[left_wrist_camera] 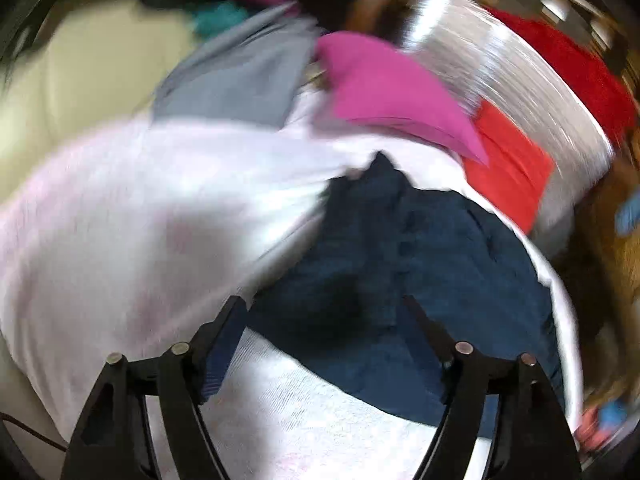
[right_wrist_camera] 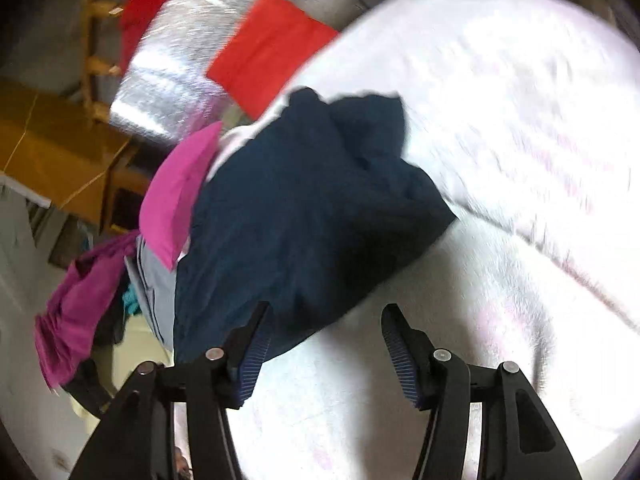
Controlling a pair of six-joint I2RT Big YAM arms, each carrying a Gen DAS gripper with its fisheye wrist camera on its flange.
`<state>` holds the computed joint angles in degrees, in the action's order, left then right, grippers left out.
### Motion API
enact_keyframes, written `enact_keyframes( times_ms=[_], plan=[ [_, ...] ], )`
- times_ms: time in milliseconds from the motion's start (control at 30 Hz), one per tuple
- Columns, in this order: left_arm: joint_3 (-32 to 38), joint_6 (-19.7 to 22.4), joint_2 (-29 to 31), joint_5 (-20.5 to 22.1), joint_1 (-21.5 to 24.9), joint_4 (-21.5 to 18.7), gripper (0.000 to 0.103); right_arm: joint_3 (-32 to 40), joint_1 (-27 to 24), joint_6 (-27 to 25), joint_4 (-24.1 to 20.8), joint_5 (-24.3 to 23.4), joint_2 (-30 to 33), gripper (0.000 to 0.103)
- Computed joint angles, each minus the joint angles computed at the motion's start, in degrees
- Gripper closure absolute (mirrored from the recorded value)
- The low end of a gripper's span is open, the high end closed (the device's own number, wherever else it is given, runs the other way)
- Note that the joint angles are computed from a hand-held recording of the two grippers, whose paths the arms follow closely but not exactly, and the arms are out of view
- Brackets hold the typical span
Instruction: Fold large clothes
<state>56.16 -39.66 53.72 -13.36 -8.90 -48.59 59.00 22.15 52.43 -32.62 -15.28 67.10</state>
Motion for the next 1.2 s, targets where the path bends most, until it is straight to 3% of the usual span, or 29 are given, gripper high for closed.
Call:
enact_keyframes(
  times_ms=[67,233,300,367,500,600,700,767,800,867,933,1000,1067,1200],
  plan=[
    [1.35,3.82,2.02,-0.35,-2.28,-0.28,0.022,3.51,2.12,-2.35,-1.04,1.32,2.41,0.055],
    [4.71,5.9,9.3,-0.72,-3.35,-3.31,0.022,13.75,7.59,-7.32,-4.98,5.44,12.57,0.057],
    [6.35,6.75,13.2,-1.32,-3.64,-6.35,0.015,16.81,8.7,-8.87,-9.41,7.1,17.5,0.057],
    [6.88,7.17,15.12,-3.03,-4.12,-7.09,0.01,16.21,8.88,-8.24,-8.39,7.26,18.86,0.057],
    [8.22,8.06,15.72,-3.03,-3.4,-8.07,0.009,17.35,8.9,-10.66,-10.59,7.3,18.61,0.057],
    [8.6,8.91,14.51,-6.62,-4.18,-6.56,0.009,15.87,6.55,-7.91,-8.35,4.66,15.91,0.057],
    [8.95,9.37,14.29,-10.98,-5.17,-5.22,0.009,14.62,4.63,-7.06,-7.49,10.37,12.85,0.057],
    [9.48,8.79,15.69,-9.92,-4.42,-6.48,0.009,15.17,3.33,-6.61,-9.62,12.39,13.04,0.057],
    [10.46,8.47,17.92,-8.13,-3.66,-8.77,0.008,15.16,2.38,-5.68,-10.42,11.72,13.72,0.057],
    [9.89,8.13,19.05,-6.78,-3.1,-8.24,0.006,14.12,0.61,-4.78,-9.49,7.06,15.57,0.058],
    [10.18,8.26,19.44,-8.85,-3.71,-8.14,0.005,13.73,1.19,-7.0,-8.21,8.14,16.38,0.059],
    [10.86,9.37,19.91,-10.92,-4.54,-8.75,0.005,15.26,2.34,-8.91,-10.71,10.62,16.65,0.059],
    [11.0,9.71,19.66,-11.75,-4.89,-8.72,0.005,15.84,2.62,-8.75,-12.5,10.49,16.1,0.059],
    [9.87,10.67,17.31,-12.2,-5.36,-7.5,0.005,13.08,1.64,-7.75,-10.96,12.29,11.06,0.059]
  ],
)
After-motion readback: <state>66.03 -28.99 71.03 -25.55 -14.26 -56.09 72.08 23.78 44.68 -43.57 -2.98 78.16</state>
